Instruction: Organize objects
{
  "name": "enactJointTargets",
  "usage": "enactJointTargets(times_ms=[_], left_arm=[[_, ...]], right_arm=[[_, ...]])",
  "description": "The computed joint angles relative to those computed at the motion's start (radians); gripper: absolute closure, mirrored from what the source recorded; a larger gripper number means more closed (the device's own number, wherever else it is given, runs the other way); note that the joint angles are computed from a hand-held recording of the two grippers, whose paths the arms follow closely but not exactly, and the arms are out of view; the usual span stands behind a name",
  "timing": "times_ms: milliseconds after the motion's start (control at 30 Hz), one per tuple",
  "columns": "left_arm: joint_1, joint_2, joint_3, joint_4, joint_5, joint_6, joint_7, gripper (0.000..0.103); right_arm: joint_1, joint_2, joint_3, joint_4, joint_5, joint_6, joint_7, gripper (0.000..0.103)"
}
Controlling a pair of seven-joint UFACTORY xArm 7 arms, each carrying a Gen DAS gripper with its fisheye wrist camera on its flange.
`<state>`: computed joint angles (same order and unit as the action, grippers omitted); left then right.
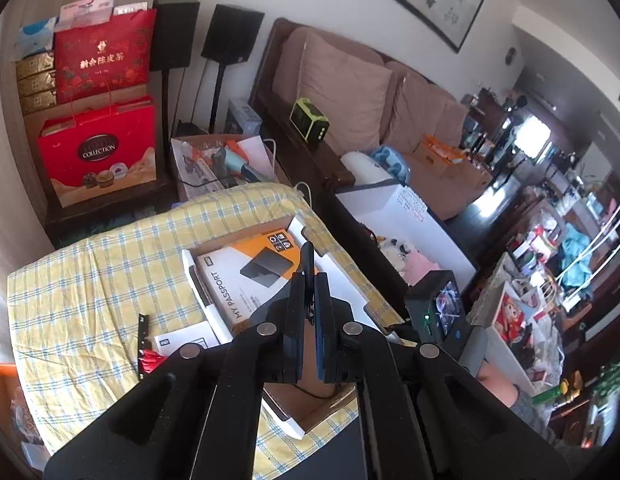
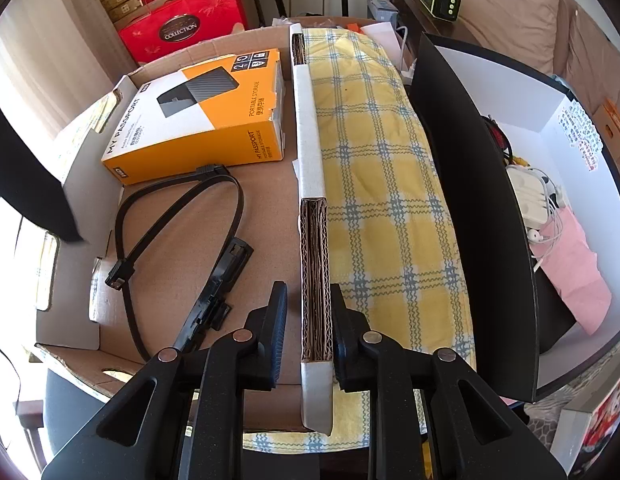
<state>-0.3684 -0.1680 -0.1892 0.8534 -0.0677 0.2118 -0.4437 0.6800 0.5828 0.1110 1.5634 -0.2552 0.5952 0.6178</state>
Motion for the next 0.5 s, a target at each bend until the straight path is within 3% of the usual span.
enactJointTargets(times_ms=[67,167,367,500], left_arm=[[-0.022,0.048,0.002,0.017,-0.033,-0.014,0.023,0.099],[0.003,0.116,-0.034,0.052,0.094,-0.003,-0.087,0.099],[-0.034,0.252,-0.02,0.104,0.082,0.027,-0.073,0.099],[-0.07,0.327,0.006,0.141,0.156,0.081,-0.127,0.099]], right_arm=[[0.0,0.001,0.0,0.002,0.0,0.002,-0.001,0.083],[0.0,0.001,0.0,0.003,0.001,0.003,-0.001,0.082],[0.0,0.002,-0.001,0.004,0.002,0.004,0.0,0.082],[0.001,0.003,-0.001,0.005,0.001,0.004,0.0,0.082]])
